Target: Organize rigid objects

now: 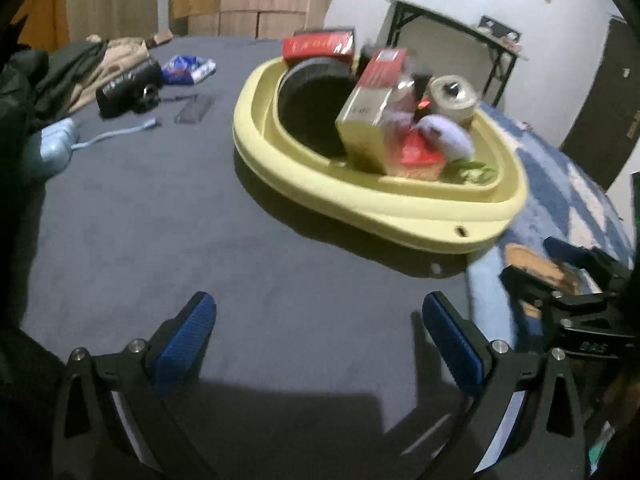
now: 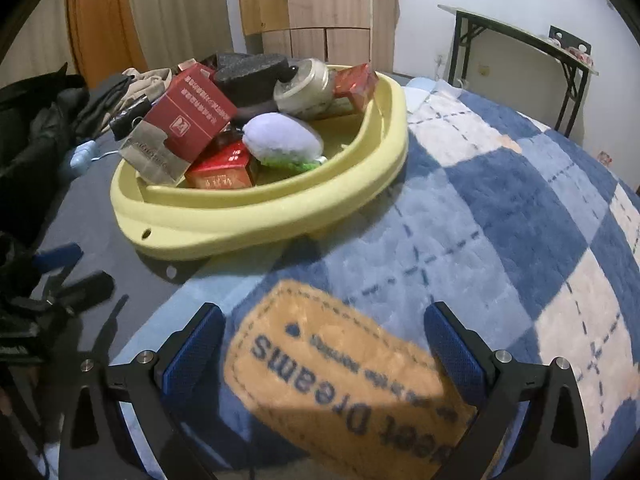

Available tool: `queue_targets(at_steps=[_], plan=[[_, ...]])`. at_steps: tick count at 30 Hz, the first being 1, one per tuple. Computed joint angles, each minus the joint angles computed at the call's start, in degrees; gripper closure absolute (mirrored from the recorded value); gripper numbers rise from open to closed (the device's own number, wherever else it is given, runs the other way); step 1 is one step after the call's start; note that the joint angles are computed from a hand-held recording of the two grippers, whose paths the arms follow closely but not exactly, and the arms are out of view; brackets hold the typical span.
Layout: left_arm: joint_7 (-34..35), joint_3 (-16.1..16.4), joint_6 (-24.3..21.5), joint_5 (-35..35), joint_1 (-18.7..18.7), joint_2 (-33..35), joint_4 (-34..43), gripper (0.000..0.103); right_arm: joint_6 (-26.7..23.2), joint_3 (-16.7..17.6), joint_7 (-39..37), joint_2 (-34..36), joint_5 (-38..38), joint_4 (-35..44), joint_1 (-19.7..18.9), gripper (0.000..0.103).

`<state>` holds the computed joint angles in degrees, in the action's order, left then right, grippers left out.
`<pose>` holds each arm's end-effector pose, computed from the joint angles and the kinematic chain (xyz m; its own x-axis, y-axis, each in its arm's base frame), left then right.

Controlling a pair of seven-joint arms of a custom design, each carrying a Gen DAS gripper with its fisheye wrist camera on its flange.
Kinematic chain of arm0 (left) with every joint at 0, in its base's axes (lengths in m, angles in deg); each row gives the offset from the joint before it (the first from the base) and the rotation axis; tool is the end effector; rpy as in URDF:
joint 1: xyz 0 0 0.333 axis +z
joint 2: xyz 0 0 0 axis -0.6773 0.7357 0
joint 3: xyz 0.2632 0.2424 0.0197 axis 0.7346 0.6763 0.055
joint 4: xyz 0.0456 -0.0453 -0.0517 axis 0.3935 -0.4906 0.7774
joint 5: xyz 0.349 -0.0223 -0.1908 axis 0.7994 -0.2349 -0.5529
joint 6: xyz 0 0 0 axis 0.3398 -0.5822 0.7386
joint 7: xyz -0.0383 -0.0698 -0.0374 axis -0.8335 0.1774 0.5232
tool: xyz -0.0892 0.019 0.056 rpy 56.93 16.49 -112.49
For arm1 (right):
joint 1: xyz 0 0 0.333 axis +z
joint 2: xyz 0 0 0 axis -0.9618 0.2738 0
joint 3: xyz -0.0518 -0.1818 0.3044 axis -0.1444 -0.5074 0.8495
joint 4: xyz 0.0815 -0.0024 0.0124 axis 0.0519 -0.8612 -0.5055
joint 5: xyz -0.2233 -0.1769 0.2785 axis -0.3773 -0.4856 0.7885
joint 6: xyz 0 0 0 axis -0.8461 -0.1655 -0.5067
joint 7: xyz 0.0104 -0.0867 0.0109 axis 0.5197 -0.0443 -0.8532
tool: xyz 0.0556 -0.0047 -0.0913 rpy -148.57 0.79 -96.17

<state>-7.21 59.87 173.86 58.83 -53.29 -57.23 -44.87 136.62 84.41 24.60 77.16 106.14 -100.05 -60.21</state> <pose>0.6500 -0.1079 0.2869 0.2538 -0.9579 0.1344 -0.7379 -0.2816 -0.6133 0.7426 0.2591 0.2904 0.5946 -0.8013 -0.0660 -0.6204 -0.4051 -0.6716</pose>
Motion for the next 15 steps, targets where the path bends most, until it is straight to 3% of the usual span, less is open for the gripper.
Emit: queue_targets(at_steps=[3,6,15], plan=[[5.77,-3.78,-5.7,-4.64,1.76,1.61,3.11,0.0,-1.47,-1.93,1.99,1.46,-1.61,2.53,1.84,0.0],[8.17,-4.49,-9.28,-6.67,1.35,3.04,5.58,0.0,-1.85,-2.6,3.47,3.62,-2.89,5.43,2.8,0.0],[7.31,-4.05,-9.95,-6.99,0.81,2.95,5.4,0.0,-1.33,-3.04,5.79,4.35,-4.35,6.36,3.41,0.0]])
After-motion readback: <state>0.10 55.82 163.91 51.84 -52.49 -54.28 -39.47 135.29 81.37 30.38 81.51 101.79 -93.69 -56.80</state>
